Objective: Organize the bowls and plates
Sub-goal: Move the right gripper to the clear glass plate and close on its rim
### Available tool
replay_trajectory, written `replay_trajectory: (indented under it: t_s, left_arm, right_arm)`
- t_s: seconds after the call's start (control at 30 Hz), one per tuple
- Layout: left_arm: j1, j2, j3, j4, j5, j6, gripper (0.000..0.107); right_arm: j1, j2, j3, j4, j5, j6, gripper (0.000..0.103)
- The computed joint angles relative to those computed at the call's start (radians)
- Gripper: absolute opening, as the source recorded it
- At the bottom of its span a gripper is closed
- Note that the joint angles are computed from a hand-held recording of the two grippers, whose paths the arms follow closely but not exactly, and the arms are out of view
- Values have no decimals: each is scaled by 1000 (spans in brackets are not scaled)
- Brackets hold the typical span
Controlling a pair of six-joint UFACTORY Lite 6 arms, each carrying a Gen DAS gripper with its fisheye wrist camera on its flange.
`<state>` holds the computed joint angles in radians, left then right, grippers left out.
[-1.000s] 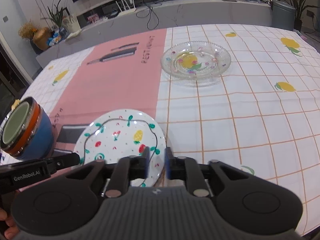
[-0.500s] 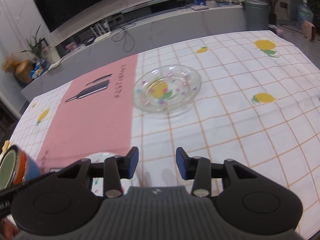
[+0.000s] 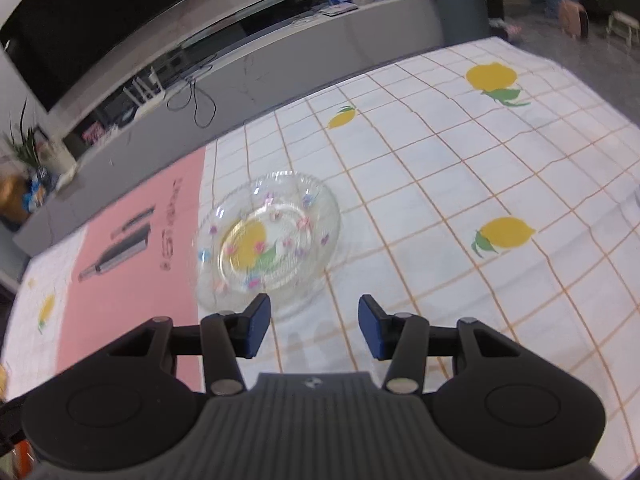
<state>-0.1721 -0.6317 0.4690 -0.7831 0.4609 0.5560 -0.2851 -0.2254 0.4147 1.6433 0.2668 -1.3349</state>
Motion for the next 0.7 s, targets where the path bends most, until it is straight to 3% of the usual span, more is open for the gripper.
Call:
replay_trajectory:
  t_s: [0.1,0.2,0.3,0.37,0.6,0.7]
  left_arm:
    - [-62,135,77,-6,-73,2,52]
    - [-73,274,147,-80,-123,56,54]
    - [-52,405,206,-337,-127,311,57]
    - [-42,494,254,-421,-109,393,66]
    - [-55,716,382,-592,-156,526,63]
    - [-50,775,408,-704,-134,626,63]
  right_arm:
    - [-63,93,72,-29,82,10,55]
    - [-95,183,142,-9,90,1,55]
    - [-138,261,205,7,117,-16,55]
    - [-155,311,243,23,124,-31,54]
    - [-205,446,333,58,183,-39,53]
    - [-198,489,363,89,182,-48,46]
